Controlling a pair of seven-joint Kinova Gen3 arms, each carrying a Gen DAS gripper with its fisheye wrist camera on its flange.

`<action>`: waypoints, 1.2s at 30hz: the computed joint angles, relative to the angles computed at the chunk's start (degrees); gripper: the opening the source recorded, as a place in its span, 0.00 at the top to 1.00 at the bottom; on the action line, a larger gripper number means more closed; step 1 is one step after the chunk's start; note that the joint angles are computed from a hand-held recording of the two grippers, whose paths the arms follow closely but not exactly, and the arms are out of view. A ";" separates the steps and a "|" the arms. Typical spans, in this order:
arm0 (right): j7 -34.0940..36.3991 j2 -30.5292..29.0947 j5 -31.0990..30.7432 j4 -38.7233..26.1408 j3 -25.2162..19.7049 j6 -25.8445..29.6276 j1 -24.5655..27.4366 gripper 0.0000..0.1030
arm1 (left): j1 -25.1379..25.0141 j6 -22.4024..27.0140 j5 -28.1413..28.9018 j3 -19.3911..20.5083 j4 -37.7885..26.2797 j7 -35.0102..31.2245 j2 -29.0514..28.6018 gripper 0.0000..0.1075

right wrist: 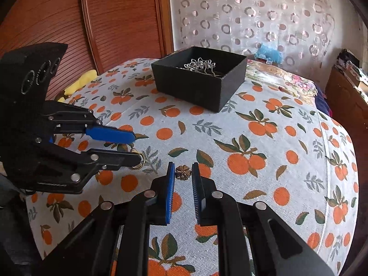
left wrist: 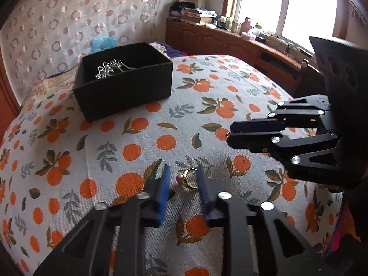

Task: Organize jewelry
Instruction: 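Grasp the gold ring with the left gripper while the right gripper grasps the flower earring, then lower the ring and earring into the black box and open both grippers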

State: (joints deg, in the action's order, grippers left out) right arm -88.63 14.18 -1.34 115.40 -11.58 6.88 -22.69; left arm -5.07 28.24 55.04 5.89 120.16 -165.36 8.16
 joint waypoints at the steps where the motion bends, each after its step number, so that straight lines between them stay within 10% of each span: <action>1: -0.03 -0.03 -0.04 0.10 0.05 -0.11 -0.04 0.84 | -0.26 -1.14 0.22 0.75 0.41 -0.34 -0.17 0.87; 14: -0.64 -0.45 0.26 -0.08 1.43 -0.78 -1.71 0.84 | -1.37 0.11 9.81 -2.55 1.94 -9.14 -3.24 0.91; 36: -6.78 5.48 5.89 -18.96 8.08 7.94 -6.06 0.84 | -1.86 -0.77 8.69 -4.39 -4.46 -5.32 -3.62 0.91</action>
